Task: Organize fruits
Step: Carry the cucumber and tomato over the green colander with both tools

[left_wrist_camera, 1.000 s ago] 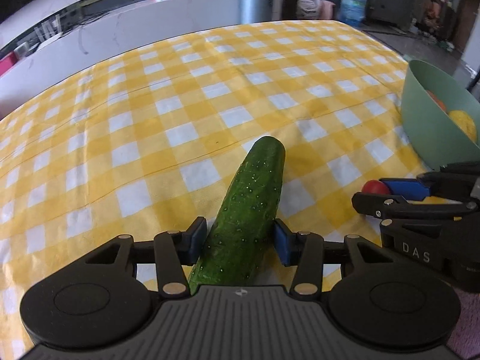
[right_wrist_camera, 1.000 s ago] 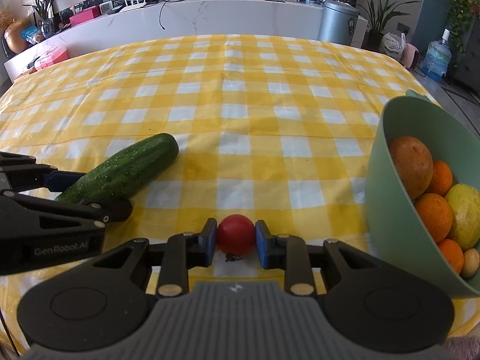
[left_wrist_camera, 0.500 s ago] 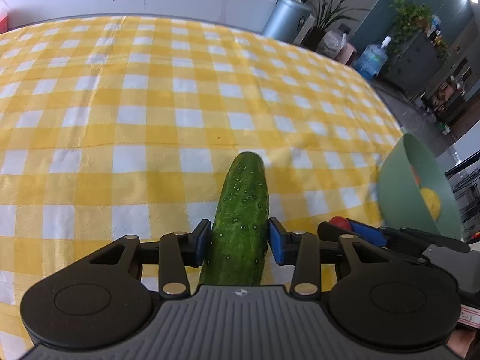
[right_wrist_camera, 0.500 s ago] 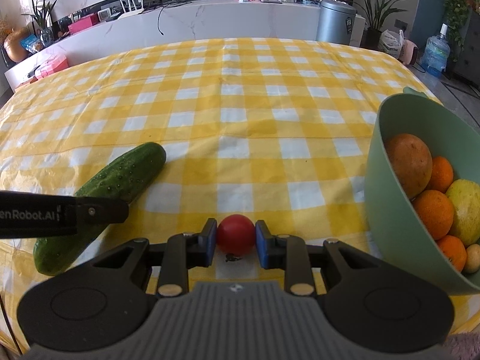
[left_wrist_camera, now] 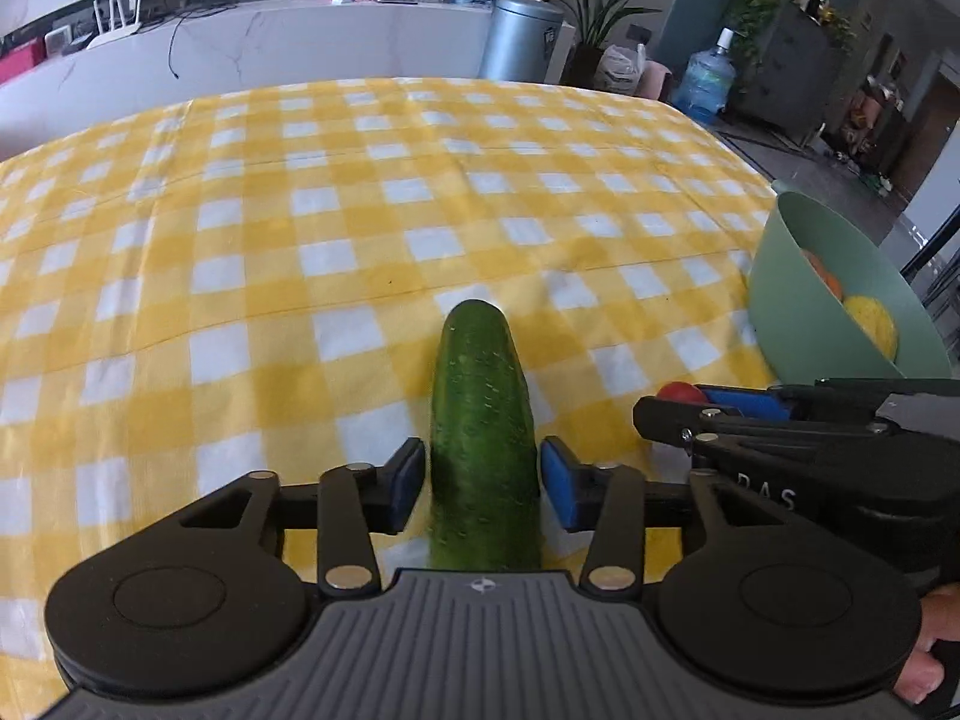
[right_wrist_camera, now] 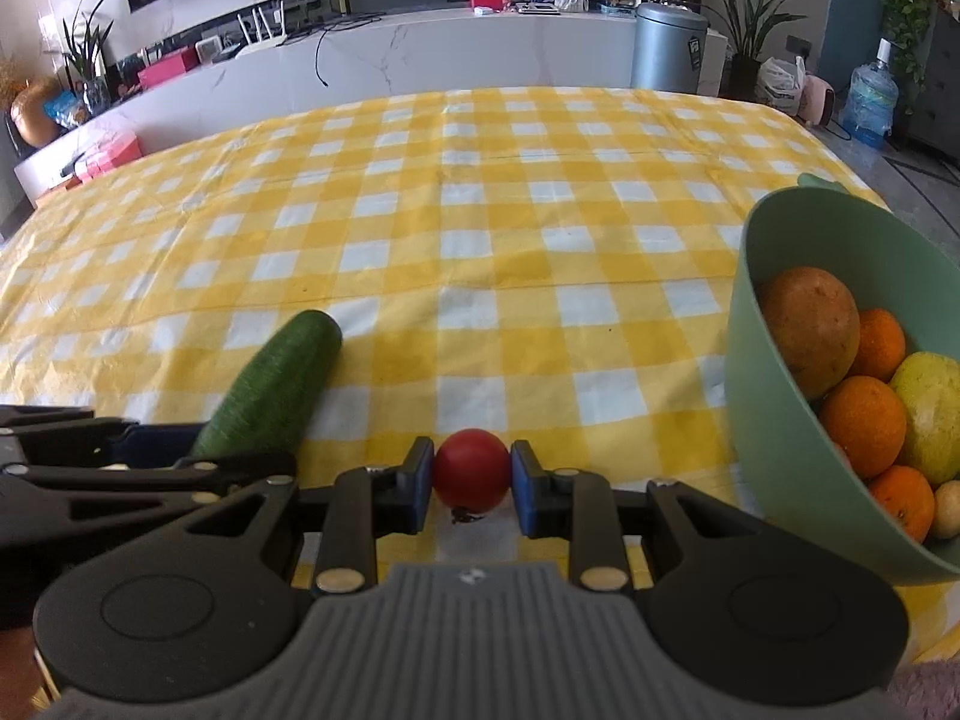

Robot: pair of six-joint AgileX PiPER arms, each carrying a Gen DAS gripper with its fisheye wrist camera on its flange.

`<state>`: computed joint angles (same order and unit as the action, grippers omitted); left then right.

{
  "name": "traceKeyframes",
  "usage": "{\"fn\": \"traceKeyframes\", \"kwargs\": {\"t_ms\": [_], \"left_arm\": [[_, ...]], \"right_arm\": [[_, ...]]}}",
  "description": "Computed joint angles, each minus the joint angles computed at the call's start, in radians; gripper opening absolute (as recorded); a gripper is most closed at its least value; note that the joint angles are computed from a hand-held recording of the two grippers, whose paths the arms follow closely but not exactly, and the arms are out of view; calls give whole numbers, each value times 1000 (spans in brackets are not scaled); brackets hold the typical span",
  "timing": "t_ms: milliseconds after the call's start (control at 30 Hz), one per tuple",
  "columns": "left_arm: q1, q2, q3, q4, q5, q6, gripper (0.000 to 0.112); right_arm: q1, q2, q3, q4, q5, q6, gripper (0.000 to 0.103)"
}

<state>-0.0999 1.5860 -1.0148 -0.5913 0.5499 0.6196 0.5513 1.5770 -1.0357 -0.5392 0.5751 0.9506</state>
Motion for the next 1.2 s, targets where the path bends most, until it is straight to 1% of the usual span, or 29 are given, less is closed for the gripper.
{"fn": "traceKeyframes", "kwargs": {"t_ms": [67,133,200,300,367,467,567,667,767,833,900,1000,1033,1133,1200], "left_arm": [[-6,19,-14,25,3,-26,56],[-15,18,-10,40,-14,-37,54],[-27,19,-14,55,-15,-55,44],[-38,15,-10,80,-26,-107,43],[-32,9,2,50,-35,-85,43],[-22,-22,48,-20,-78,-23,43],[-14,-68,91,-124,-121,97,43],[15,-100,102,-270,-97,219,43],[59,-113,91,-372,-18,269,43],[73,-126,87,-403,14,283,43],[70,-141,81,-400,24,267,43],[47,-158,66,-362,21,202,43],[37,-162,60,-351,19,178,43],[-1,-152,7,-272,60,43,43],[-53,-146,-20,-223,41,-36,43]], "right_arm": [[-8,-1,1,14,-2,-5,23],[-14,2,-2,14,4,-1,23],[-16,3,-4,18,7,1,23],[-16,1,-4,19,4,3,23],[-13,0,-2,13,4,8,23],[-16,-8,4,11,-4,11,23],[-28,-24,16,36,-26,-12,23],[-35,-39,25,39,-44,-13,23],[-48,-78,49,52,-66,-10,23],[-62,-122,71,67,-85,-23,23],[-72,-168,88,59,-94,-28,23],[-103,-256,117,17,-107,5,24],[-127,-294,134,30,-129,-11,24],[-220,-393,163,117,-162,-108,24],[-294,-450,178,161,-170,-159,24]]}}
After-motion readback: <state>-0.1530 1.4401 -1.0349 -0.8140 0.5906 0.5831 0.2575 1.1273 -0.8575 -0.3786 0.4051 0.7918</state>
